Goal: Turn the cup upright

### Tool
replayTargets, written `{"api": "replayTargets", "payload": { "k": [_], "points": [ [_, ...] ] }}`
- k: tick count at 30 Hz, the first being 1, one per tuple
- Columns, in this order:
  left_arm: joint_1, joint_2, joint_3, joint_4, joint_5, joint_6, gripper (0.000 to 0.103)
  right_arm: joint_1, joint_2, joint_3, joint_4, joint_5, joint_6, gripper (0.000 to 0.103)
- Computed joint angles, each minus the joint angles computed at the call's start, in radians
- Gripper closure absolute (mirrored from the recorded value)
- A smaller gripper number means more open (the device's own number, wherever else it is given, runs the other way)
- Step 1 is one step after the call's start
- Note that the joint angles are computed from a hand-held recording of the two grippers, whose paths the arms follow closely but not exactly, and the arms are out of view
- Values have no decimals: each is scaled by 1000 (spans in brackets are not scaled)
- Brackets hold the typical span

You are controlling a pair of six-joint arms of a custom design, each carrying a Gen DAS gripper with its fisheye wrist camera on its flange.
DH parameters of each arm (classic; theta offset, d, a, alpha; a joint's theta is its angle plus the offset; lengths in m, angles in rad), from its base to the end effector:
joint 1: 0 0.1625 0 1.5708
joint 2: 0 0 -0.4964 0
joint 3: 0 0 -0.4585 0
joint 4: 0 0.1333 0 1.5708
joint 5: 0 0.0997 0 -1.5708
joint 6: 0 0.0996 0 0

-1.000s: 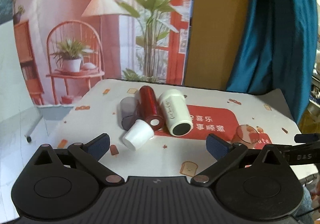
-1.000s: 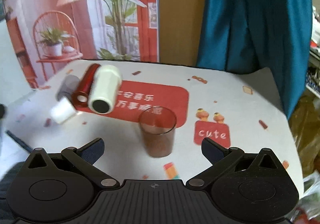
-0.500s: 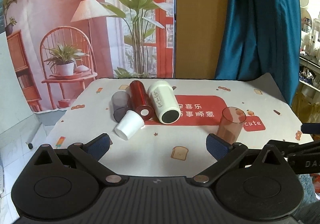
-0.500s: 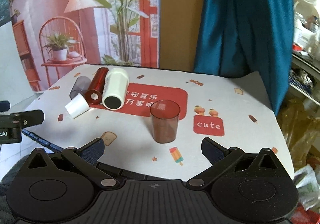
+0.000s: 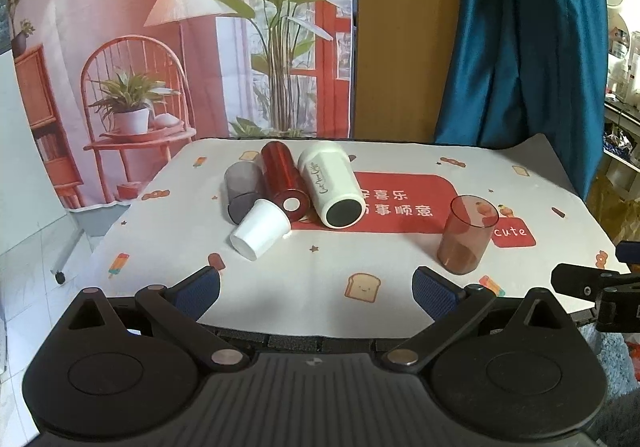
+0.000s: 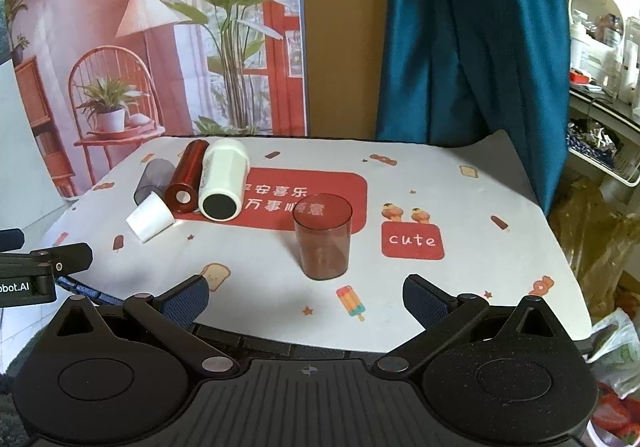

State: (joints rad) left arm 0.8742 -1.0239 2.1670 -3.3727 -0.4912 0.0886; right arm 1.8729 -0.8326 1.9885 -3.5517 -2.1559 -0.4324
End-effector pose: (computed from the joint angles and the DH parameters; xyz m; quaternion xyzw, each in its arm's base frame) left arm -0.1871 -0.5683 0.1932 0.1569 0.8135 -0.4103 0.3810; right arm 0.2674 -0.5949 0.1270 0.2070 -0.8602 0.3659 0.2886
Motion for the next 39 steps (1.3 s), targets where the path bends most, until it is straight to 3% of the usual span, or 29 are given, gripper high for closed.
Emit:
{"api": "replayTargets", "payload": {
  "k": [39],
  "points": [
    [5,-11,4,49,-16,-49,0,-9,-9,-4,45,11,30,0]
  ]
}}
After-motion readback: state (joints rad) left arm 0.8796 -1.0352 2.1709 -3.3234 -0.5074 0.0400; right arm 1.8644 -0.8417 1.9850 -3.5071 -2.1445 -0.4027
